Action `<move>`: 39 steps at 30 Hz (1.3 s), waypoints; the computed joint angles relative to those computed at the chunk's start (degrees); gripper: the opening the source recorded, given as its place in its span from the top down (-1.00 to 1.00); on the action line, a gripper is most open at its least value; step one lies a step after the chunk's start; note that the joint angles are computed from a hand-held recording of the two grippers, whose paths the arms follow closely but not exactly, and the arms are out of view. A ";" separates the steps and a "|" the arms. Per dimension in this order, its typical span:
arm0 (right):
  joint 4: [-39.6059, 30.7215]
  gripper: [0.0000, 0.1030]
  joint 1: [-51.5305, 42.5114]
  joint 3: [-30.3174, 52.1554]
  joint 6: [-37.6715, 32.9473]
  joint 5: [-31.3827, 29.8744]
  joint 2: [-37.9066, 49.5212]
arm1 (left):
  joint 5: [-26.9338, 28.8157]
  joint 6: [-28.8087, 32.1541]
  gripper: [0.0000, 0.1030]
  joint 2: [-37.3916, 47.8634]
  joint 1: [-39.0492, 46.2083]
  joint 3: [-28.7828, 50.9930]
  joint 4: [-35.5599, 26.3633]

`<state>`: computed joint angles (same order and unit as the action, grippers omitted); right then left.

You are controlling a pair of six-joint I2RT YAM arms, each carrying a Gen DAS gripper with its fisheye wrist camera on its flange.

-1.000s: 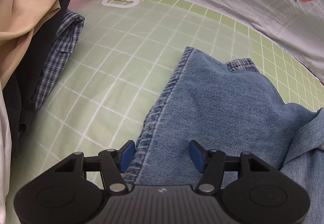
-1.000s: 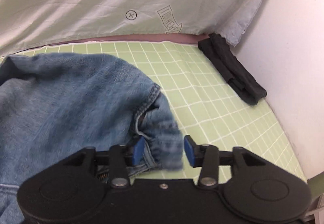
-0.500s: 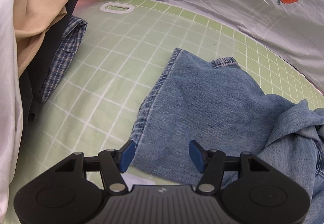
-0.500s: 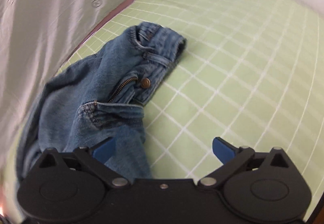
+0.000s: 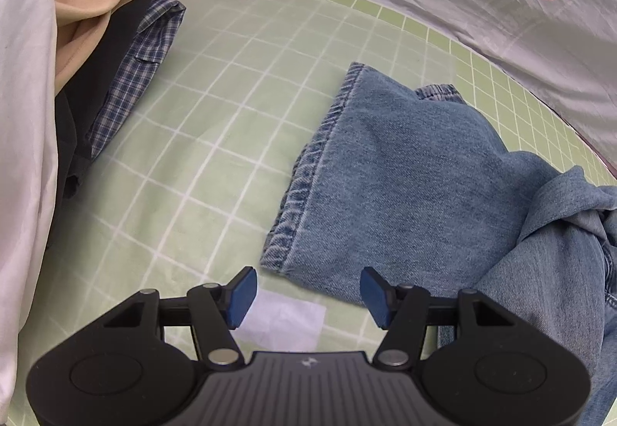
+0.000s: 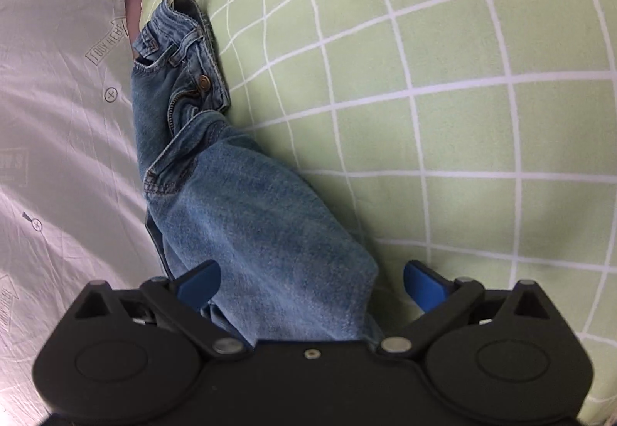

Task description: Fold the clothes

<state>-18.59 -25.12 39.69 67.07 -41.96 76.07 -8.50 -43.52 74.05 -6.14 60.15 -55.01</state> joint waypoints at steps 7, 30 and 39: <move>3.17 0.02 0.56 0.56 0.96 0.04 1.82 | 1.06 0.50 -0.20 2.63 2.66 -0.82 2.54; -16.08 0.55 -6.41 51.71 -47.33 23.15 31.08 | -22.31 -15.51 0.64 18.20 -10.62 16.91 -9.05; -14.21 0.56 -9.44 71.06 -61.37 28.38 40.29 | -34.73 -22.76 0.63 12.40 -13.56 23.07 -26.22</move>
<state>-32.80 -34.56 110.75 5.70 -13.58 116.36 -43.23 -66.28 86.45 -19.70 83.21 -81.22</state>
